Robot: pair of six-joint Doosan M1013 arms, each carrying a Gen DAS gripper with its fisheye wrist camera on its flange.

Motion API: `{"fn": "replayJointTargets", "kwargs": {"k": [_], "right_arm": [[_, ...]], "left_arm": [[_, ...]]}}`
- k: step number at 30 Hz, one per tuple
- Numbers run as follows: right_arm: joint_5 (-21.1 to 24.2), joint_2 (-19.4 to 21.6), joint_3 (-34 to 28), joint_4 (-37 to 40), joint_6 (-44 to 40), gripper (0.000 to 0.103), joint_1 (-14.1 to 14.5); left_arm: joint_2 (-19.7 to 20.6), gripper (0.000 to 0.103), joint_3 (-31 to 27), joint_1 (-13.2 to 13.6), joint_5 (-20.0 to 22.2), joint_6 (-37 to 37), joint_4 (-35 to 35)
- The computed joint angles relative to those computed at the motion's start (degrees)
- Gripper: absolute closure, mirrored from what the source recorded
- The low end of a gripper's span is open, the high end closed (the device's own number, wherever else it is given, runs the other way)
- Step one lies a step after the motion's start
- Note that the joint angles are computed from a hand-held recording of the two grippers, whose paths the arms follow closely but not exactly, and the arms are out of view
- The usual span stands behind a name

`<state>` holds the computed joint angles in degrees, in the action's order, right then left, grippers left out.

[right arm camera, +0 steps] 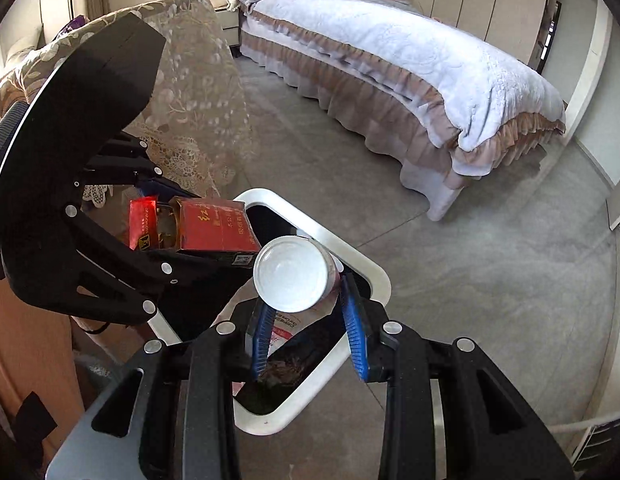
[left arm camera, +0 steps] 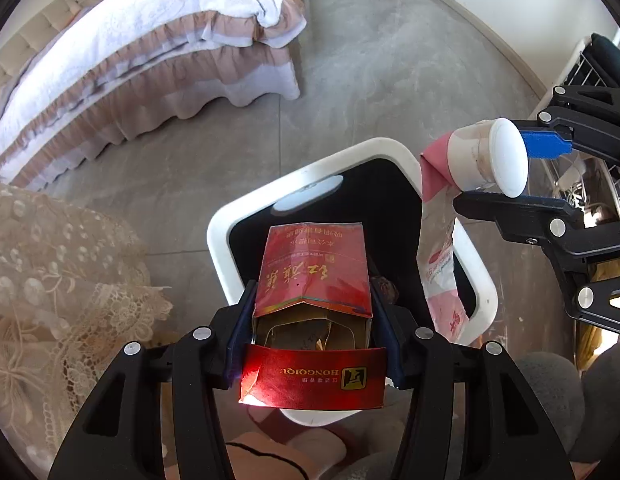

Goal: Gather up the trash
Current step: 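Carry both items over the white bin and open both tools to drop them, then move both tools back toward the table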

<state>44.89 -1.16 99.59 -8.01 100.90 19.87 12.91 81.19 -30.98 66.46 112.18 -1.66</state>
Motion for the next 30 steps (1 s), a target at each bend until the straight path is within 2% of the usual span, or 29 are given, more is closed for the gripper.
{"fn": "replayJointTargets", "kwargs": {"k": [6,7,8,9,10,11,15,22,28,30], "right_arm": [[0.8,0.8,0.1,0.1,-1.8,0.069,0.0],[0.9,1.0,0.0,0.3,-2.3,0.069,-0.1],[1.2,1.2,-0.1,1.1,-3.4,0.068,-0.3],[2.0,1.5,-0.3,1.9,-4.9,0.053,-0.6],[2.5,1.7,-0.4,1.7,-5.5,0.034,-0.7],[1.6,1.4,0.0,0.4,-5.2,0.004,-0.4],[3.1,1.7,0.1,-3.3,-4.5,0.004,0.6],[3.4,1.7,-0.5,-6.3,-3.3,0.004,1.6],[1.7,1.0,-2.2,-8.6,-2.8,0.004,2.9],[0.8,0.8,-3.1,-10.1,-1.9,0.004,3.5]], "left_arm": [[1.3,0.050,-0.4,0.0,1.6,0.1,0.1],[1.9,0.047,-0.8,0.0,2.8,0.4,-0.2],[2.3,0.027,-1.2,-0.2,4.1,0.6,0.0],[2.6,0.009,-1.3,-0.4,4.6,0.6,0.9],[2.4,0.005,-0.7,-0.7,3.7,0.8,1.8],[2.3,0.005,-0.4,-1.0,3.3,0.9,3.1],[2.1,0.005,0.0,-1.1,3.6,1.3,3.4],[0.8,0.005,-0.1,-0.3,1.6,1.1,2.6],[-1.6,0.005,-0.3,0.7,-1.5,-0.2,2.0],[-2.8,0.005,-0.1,0.6,-3.2,-2.1,4.1]]}}
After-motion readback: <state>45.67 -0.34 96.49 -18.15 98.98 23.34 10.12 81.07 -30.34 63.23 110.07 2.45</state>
